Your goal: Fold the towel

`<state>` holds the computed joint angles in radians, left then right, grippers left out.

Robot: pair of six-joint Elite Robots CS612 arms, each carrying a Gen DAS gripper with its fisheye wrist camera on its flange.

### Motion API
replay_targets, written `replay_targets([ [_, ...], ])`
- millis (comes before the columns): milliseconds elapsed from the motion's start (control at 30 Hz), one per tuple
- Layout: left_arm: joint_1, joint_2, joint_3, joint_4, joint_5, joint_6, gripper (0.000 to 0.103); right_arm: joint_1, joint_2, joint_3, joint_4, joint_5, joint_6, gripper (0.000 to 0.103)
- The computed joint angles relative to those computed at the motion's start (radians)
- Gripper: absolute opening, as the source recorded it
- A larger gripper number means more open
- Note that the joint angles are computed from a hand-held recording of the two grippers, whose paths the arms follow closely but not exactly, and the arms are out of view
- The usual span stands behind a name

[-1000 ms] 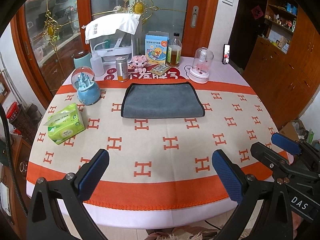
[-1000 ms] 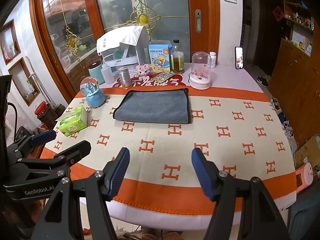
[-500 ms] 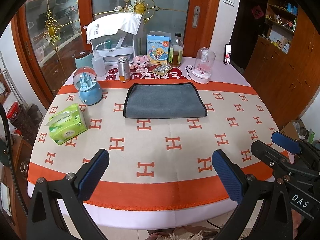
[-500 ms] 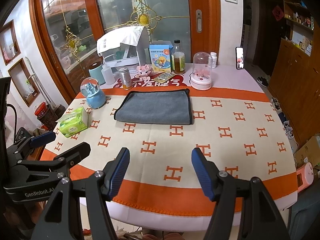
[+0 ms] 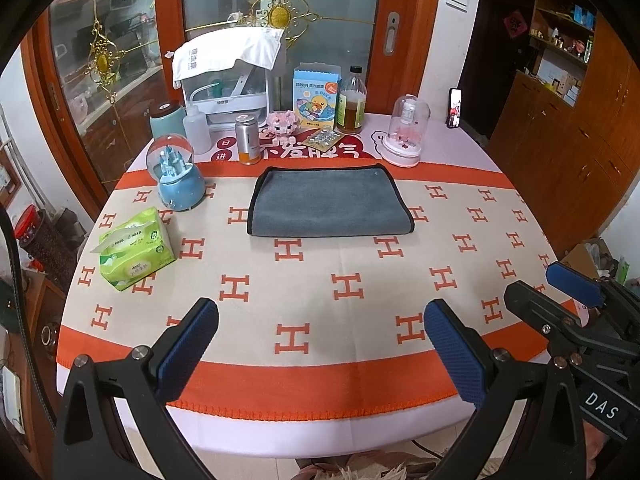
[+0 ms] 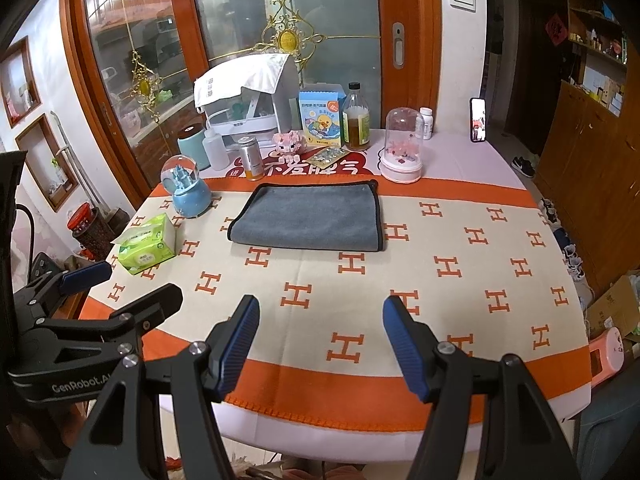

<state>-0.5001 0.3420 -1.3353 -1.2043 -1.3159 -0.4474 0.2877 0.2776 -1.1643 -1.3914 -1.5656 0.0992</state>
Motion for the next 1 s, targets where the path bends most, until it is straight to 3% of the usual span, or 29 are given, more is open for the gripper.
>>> replay_targets([
  [1000, 0.002, -0.005, 0.005, 0.009, -0.011, -0.006, 0.102, -0.004, -0.009, 0.013, 0.005, 0.012, 0.007, 0.065],
])
